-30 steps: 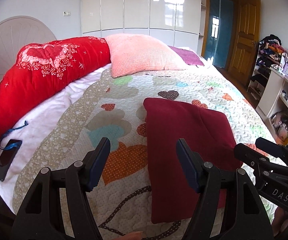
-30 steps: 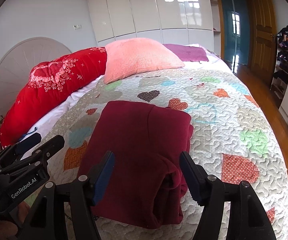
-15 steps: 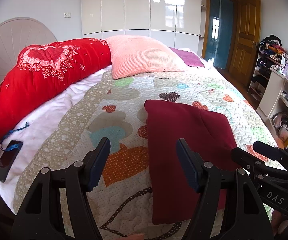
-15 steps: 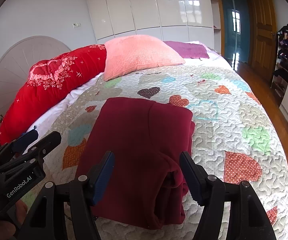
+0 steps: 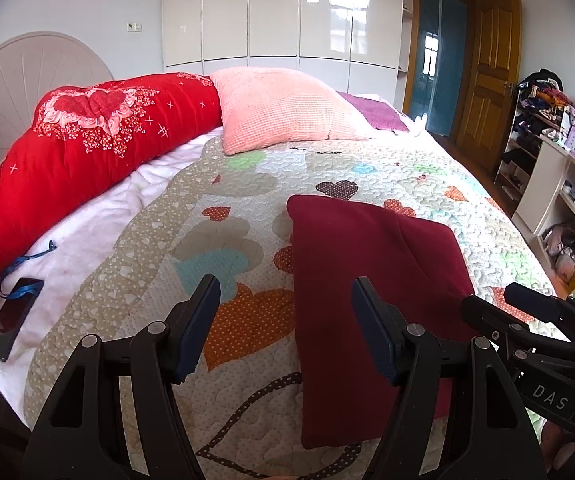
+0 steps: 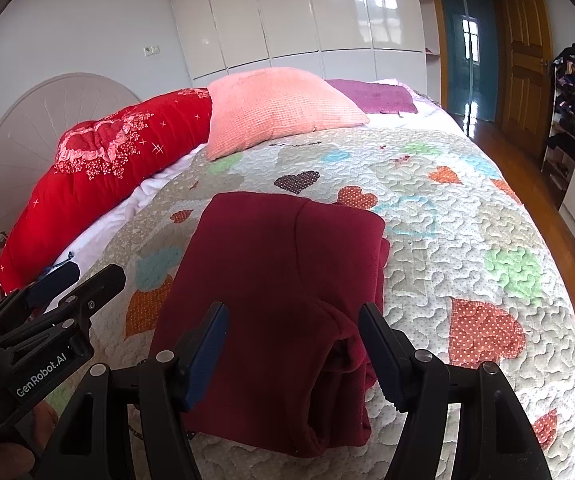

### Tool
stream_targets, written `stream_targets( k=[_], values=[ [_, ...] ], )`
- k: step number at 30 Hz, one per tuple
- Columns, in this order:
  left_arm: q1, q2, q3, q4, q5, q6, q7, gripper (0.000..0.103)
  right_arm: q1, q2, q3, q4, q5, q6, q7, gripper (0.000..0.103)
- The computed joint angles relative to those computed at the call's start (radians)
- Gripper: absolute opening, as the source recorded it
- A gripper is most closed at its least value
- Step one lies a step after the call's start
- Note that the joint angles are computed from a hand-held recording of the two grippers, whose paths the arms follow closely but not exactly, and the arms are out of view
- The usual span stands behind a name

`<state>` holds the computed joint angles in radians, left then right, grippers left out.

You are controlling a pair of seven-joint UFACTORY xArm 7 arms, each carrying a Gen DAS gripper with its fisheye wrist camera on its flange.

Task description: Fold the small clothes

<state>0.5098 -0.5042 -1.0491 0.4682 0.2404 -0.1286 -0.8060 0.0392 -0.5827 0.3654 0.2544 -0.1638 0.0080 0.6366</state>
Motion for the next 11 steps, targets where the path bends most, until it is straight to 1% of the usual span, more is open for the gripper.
stream_targets(
  k=[4, 8, 11],
  values=[
    [0.034, -0.008, -0.035, 0.005, 0.004, -0.006, -0.007, 0.069, 0.004, 0.009, -0.005, 0.002, -0.001, -0.007, -0.004, 0.065],
    [0.072, -0.028, -0.070, -0.011, -0.010, -0.057, -0.012, 0.069, 0.013, 0.022, -0.015, 0.001, 0.002, -0.011, -0.011, 0.065],
    [0.076, -0.022, -0.071, -0.011, -0.020, -0.055, 0.007, 0.069, 0.009, 0.030, -0.008, 0.003, 0.002, -0.014, -0.011, 0.065]
  ],
)
